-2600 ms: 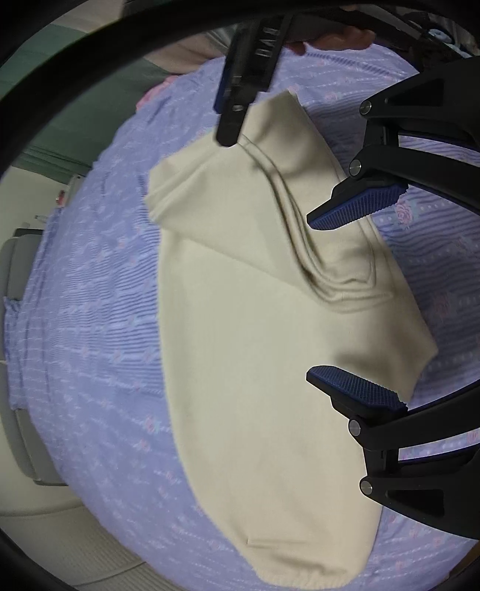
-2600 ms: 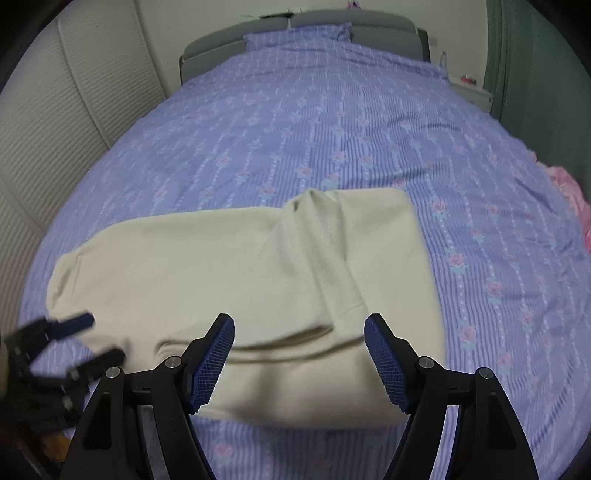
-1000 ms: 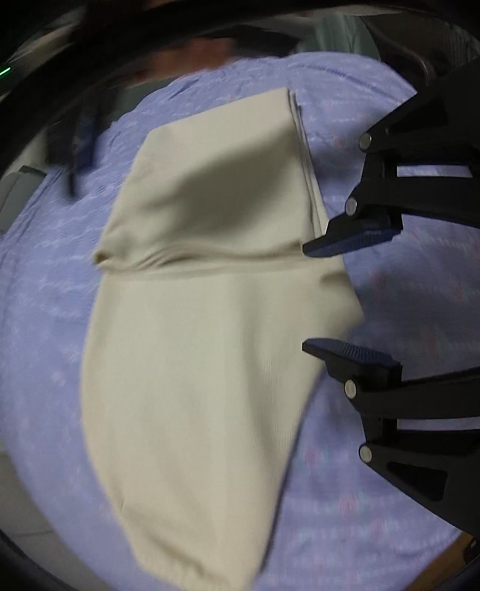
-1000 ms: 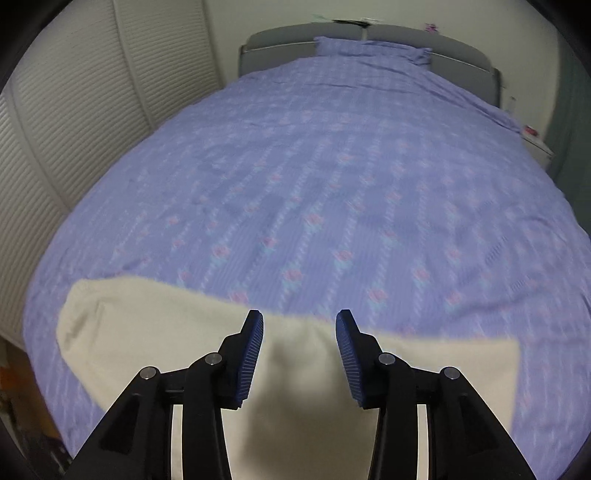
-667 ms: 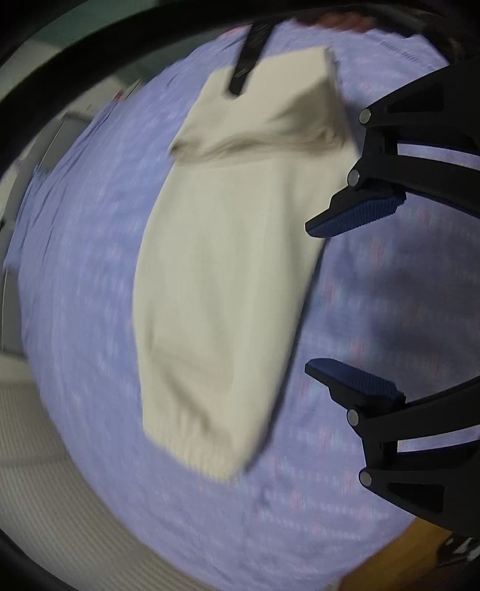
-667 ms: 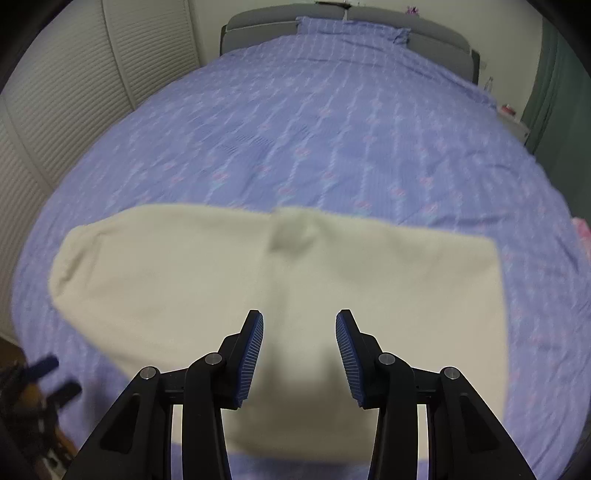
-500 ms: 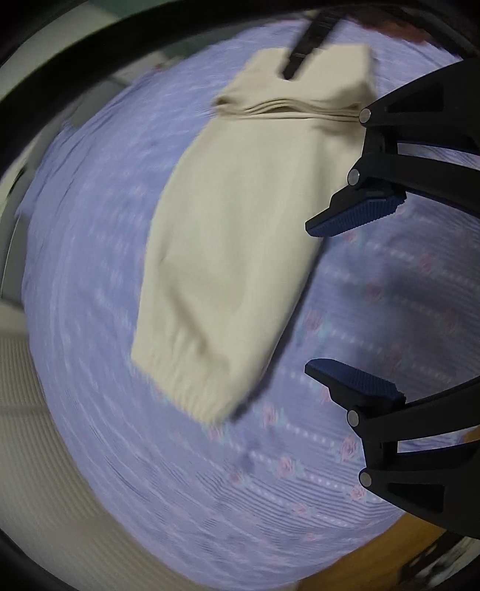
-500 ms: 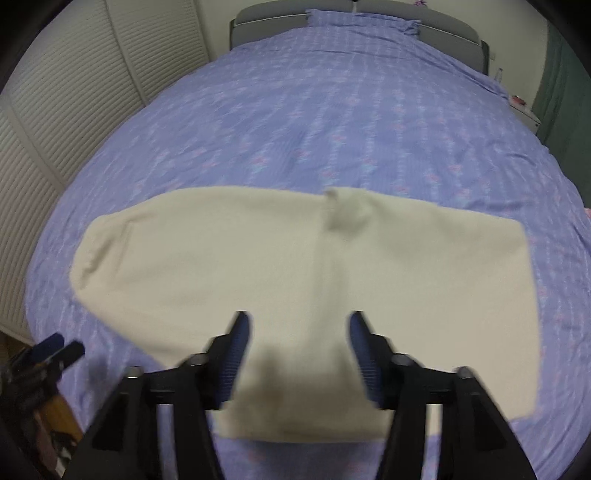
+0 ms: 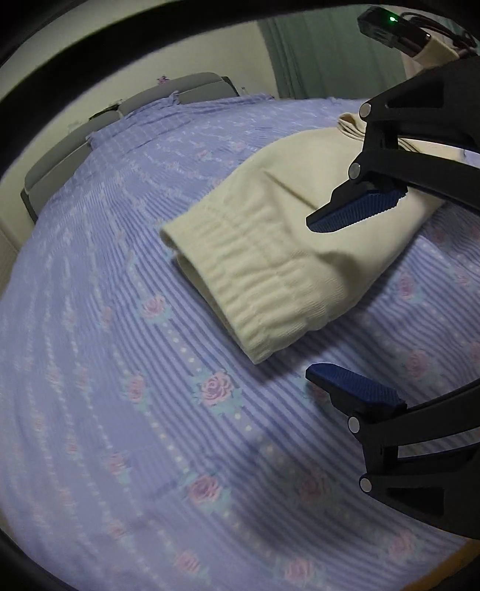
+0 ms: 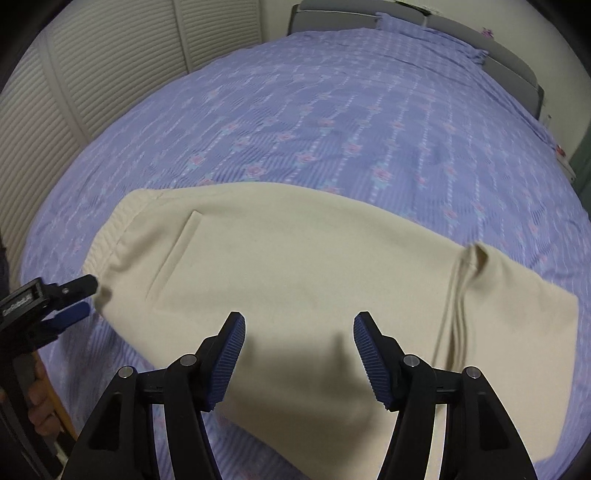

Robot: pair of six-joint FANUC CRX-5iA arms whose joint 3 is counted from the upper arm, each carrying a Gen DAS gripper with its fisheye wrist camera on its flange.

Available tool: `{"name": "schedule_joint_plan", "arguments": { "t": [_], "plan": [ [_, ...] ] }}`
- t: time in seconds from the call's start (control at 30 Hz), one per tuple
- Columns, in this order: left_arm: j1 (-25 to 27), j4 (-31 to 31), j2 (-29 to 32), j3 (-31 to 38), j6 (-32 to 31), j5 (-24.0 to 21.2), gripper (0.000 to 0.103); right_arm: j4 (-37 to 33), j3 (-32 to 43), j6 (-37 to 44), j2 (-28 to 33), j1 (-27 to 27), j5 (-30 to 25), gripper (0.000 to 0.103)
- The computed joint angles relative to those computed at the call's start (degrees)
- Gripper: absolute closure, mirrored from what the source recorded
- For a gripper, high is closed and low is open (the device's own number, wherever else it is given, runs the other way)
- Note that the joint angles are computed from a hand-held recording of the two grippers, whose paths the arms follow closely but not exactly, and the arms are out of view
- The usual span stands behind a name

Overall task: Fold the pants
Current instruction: 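Grasp the waistband with the left gripper and lift it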

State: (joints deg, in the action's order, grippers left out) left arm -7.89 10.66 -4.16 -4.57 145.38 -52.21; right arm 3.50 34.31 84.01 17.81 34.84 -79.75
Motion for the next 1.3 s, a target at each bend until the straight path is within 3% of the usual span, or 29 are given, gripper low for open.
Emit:
{"name": "schedule_joint_plan", "arguments": {
  "t": [0.23, 0.5, 0.6, 0.63, 0.73, 0.83, 0.93, 0.97, 1.07, 1.1, 1.13, 1.2, 1.3],
  "plan": [
    [2.29, 8.73, -0.25, -4.88, -4.67, 5.87, 0.030, -0.82, 3.69, -1.74, 3.36, 0.42, -2.42, 0.040],
    [3.76, 22.28, 0.42, -13.40, -13.04, 17.54, 0.023, -1.04, 4.34, -3.16, 4.16, 0.23, -3.24, 0.040],
    [3.72, 22.55, 1.05, -12.77, -14.05, 17.72, 0.018, -0.91, 4.43, -3.55, 4.23, 0.40, -2.99, 0.040],
    [3.71, 22.56, 1.24, -11.99, -13.89, 16.67, 0.032, -0.98, 4.46, -3.55, 4.18, 0.41, -2.93, 0.040],
    [2.60, 21.29, -0.43, -10.76, -14.37, 18.01, 0.040, -1.53, 4.80, -3.58, 4.19, 0.27, -3.01, 0.040],
    [1.35, 17.18, -1.41, -8.78, -16.50, 19.32, 0.041, -1.71, 4.35, -3.99, 3.78, 0.16, -2.50, 0.040],
    [2.10, 12.85, 2.64, -4.76, -12.81, 12.77, 0.035, -1.64, 3.75, -4.44, 3.58, 0.15, -2.42, 0.040],
    [2.63, 15.22, 3.44, -6.54, -12.55, 13.30, 0.035, -1.43, 3.54, -4.60, 3.52, 0.19, -2.53, 0.040],
    [2.97, 26.48, 1.97, -14.33, -18.06, 21.11, 0.036, -1.25, 2.67, -5.26, 2.91, 0.12, -2.17, 0.040],
    [3.00, 26.98, 1.90, -14.26, -17.98, 20.88, 0.042, -1.22, 2.40, -5.25, 2.68, 0.06, -2.08, 0.040],
    [3.13, 25.51, 2.02, -13.01, -16.99, 19.37, 0.057, -1.17, 1.76, -5.22, 2.20, 0.03, -1.69, 0.040],
    [2.94, 16.33, 2.17, -7.16, -12.10, 13.82, 0.071, -0.96, 0.38, -5.38, 1.16, -0.10, -0.86, 0.040],
    [0.96, 5.52, 2.02, 1.38, -7.53, 6.30, 0.077, -1.95, -0.39, -5.18, -0.17, -1.25, -0.53, 0.040]
  ]
}}
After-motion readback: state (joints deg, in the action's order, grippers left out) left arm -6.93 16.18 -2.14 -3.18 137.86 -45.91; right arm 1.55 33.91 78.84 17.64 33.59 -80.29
